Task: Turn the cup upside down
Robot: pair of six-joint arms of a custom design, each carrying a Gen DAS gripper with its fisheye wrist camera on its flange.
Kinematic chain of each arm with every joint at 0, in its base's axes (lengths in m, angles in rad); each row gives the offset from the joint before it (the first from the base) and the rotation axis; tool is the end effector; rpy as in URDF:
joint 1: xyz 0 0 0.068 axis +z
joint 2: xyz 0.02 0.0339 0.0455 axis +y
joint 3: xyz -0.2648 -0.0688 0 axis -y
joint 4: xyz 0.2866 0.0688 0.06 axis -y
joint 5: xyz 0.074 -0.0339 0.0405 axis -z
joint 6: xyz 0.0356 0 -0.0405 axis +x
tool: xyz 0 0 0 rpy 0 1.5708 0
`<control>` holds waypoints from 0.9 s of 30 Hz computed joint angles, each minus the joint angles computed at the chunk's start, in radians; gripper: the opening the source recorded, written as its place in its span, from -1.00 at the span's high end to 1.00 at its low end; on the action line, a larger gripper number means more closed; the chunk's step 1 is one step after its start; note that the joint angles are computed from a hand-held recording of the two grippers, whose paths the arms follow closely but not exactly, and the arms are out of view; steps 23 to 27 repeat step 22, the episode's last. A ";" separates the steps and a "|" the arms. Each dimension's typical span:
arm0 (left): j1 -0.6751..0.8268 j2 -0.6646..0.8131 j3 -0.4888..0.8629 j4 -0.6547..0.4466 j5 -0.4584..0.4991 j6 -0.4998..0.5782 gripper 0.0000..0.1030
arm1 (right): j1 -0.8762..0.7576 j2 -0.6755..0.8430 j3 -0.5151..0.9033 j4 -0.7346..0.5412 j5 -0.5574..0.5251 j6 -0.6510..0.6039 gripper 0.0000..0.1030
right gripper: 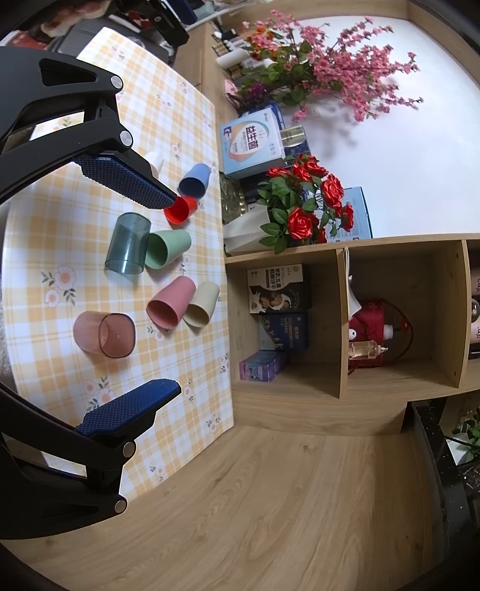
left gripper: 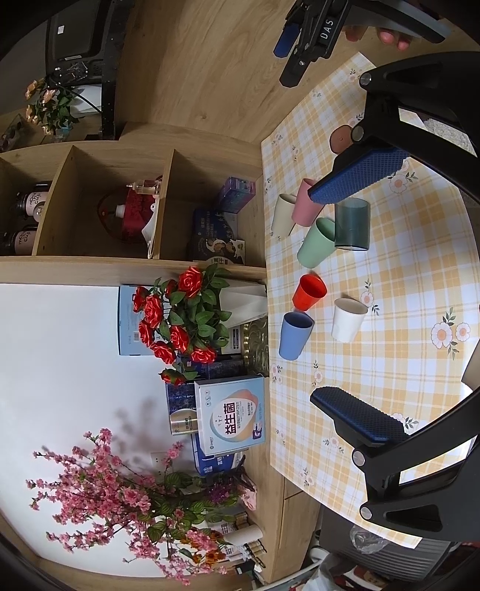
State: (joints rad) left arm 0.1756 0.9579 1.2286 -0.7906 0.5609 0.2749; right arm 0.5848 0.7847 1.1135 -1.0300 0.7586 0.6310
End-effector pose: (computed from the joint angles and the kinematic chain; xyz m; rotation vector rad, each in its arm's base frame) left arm 0.2181 0.0195 0.4128 0.4308 1.9713 -0.3010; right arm 0.1476 0.0683 0.3855 0.4218 2.0168 -0.1255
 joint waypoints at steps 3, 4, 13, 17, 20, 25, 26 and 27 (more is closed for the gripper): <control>0.005 0.001 0.003 -0.001 0.005 0.003 -0.88 | 0.005 0.000 -0.001 -0.002 0.005 0.003 -0.75; 0.006 0.002 0.004 -0.001 0.005 0.003 -0.88 | 0.005 0.000 -0.001 -0.002 0.005 0.003 -0.75; 0.002 0.002 0.003 -0.003 0.005 0.003 -0.88 | -0.004 0.002 0.008 -0.005 -0.003 -0.004 -0.75; -0.002 0.002 0.002 -0.003 -0.001 -0.001 -0.88 | -0.004 0.002 0.008 -0.004 -0.002 -0.005 -0.75; -0.008 0.002 0.003 0.001 -0.023 -0.010 -0.88 | -0.007 0.003 0.008 -0.002 -0.004 -0.007 -0.75; -0.011 0.002 0.002 0.006 -0.033 -0.014 -0.88 | -0.007 0.003 0.008 -0.002 -0.004 -0.007 -0.75; -0.011 0.002 0.002 0.006 -0.033 -0.014 -0.88 | -0.007 0.003 0.008 -0.002 -0.004 -0.007 -0.75; -0.011 0.002 0.002 0.006 -0.033 -0.014 -0.88 | -0.007 0.003 0.008 -0.002 -0.004 -0.007 -0.75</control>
